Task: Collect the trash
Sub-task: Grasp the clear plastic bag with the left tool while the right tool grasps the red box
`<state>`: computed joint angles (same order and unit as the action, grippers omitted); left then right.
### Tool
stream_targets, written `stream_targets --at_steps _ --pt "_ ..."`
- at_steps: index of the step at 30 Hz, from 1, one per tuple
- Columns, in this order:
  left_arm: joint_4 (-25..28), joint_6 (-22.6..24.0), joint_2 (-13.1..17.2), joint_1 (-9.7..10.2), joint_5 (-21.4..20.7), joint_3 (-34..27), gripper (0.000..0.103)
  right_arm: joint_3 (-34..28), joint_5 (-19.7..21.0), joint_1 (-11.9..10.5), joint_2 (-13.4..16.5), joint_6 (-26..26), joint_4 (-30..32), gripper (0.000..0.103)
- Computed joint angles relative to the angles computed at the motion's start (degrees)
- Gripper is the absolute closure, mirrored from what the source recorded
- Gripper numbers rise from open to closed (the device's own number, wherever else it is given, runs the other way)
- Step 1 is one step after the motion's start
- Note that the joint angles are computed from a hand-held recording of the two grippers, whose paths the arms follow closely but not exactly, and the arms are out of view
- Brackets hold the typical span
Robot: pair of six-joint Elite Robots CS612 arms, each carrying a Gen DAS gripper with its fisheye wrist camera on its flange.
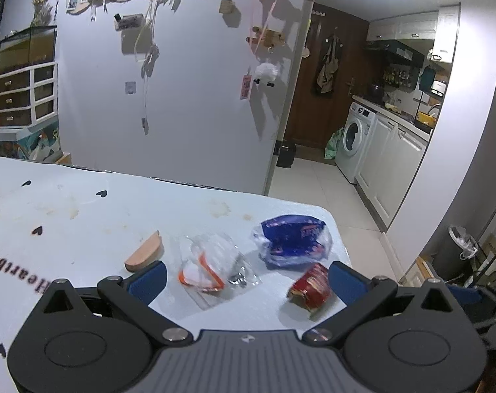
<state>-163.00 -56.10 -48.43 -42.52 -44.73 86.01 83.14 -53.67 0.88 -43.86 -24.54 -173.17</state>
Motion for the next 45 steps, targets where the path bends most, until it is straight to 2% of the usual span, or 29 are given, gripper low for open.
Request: stream_targets --at_steps 6,9,12,16,19,21,24,26,28,32,36,38,43,45 --pt "-4.49 1.62 1.75 2.81 -4.66 -0.79 0.000 -1.50 -0.19 1.53 1.72 2.84 -1.88 0.000" --pt "-5.94 0.23 2.80 4.24 -7.69 -1.32 0.000 -2.00 -4.42 2.81 2.48 3.15 -3.82 0.000" --pt "-6.41 -1.69 3.99 5.49 -10.68 -2.13 0.000 -3.00 -4.50 3.28 3.41 2.78 -2.89 0.000" --pt "-10.13 -3.93 6.14 7.06 -14.50 -2.87 0.000 -4.16 -6.09 4.11 4.42 -0.89 -1.03 0.000" --pt "-11.36 -5.36 7.26 7.91 -16.42 -3.45 0.000 -4.81 -8.25 4.82 5.58 -3.13 -2.56 0.000" --pt "-11.85 -6.32 7.81 8.40 -17.57 -3.75 0.000 -5.53 -8.99 5.21 6.42 -6.58 -2.93 0.000" --pt "-14.63 -8.34 8.71 9.22 -20.21 -3.83 0.000 -7.62 -10.58 5.77 7.82 -10.08 -1.07 0.000" --pt "-14.36 -10.45 9.02 9.41 -20.23 -4.05 0.000 -9.40 -11.26 6.04 8.89 -11.64 0.29 0.000" --pt "-15.44 -12.50 9.35 9.57 -20.23 -3.92 0.000 -11.38 -11.71 6.27 9.85 -12.94 2.60 0.000" --pt "-17.08 -16.14 9.81 9.82 -20.26 -3.49 0.002 -15.57 -9.66 6.21 11.31 -15.33 9.50 0.000" --pt "-19.98 -18.14 10.18 10.19 -21.68 -2.95 0.012 -19.98 -6.08 5.91 12.56 -17.13 17.76 0.000" --pt "-20.56 -18.53 10.44 10.39 -22.60 -3.03 0.021 -22.27 -4.97 5.84 13.24 -18.97 22.26 0.000" --pt "-21.67 -19.00 11.01 10.61 -22.88 -3.45 0.027 -27.05 -5.28 5.95 14.95 -21.72 29.65 0.000" --pt "-21.33 -18.92 11.21 10.67 -22.76 -3.83 0.033 -28.39 -6.05 6.12 15.38 -21.09 31.71 0.002"
